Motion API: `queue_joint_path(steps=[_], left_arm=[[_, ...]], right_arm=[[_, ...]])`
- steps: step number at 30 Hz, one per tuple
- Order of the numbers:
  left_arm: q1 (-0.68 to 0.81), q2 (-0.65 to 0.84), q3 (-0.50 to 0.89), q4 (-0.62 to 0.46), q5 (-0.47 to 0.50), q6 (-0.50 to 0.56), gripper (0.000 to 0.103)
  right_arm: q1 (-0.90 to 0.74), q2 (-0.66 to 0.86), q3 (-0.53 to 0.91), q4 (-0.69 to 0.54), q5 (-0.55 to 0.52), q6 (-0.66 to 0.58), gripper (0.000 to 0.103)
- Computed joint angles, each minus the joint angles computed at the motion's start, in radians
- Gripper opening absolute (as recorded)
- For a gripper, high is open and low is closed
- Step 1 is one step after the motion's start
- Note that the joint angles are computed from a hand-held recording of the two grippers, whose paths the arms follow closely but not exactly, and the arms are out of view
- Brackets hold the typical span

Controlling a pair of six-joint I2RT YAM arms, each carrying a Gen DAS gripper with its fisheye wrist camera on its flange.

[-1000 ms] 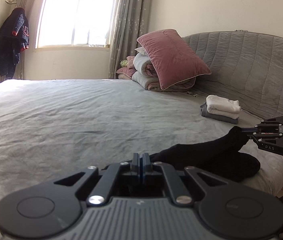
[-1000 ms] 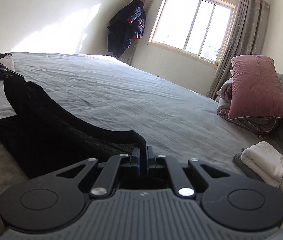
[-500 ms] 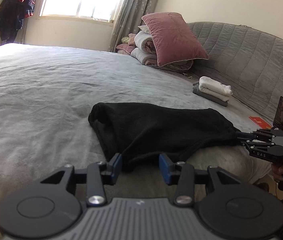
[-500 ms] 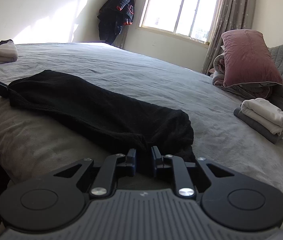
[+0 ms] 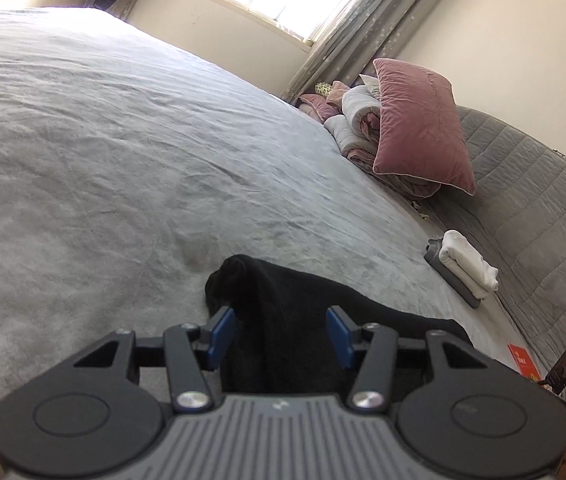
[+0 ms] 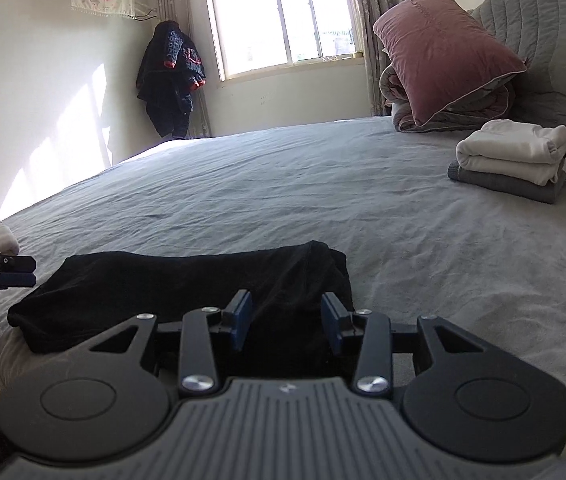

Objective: Fold clothes

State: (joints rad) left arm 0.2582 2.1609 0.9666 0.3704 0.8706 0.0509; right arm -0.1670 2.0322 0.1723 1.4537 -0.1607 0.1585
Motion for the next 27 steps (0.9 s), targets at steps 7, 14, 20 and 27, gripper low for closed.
queue_joint_path(steps=[7, 14, 20, 27], left_arm=[[-0.065, 0.047, 0.086, -0.058, -0.071, -0.029, 0.032], [-0.096, 0.04, 0.016, 0.212, -0.128, -0.173, 0.003], [-0.141, 0.079, 0.106, 0.084, -0.296, -0.078, 0.009], [-0.179, -0.034, -0.139, 0.434, -0.389, -0.108, 0.066]], right_arm=[[-0.066, -0.013, 0.143, -0.189, -0.089, 0.119, 0.042], [-0.023, 0.011, 0.189, -0.215, -0.045, 0.132, 0.042], [0.033, 0.013, 0.182, -0.211, 0.026, 0.074, 0.042], [0.143, -0.009, 0.162, -0.159, 0.213, -0.01, 0.044]])
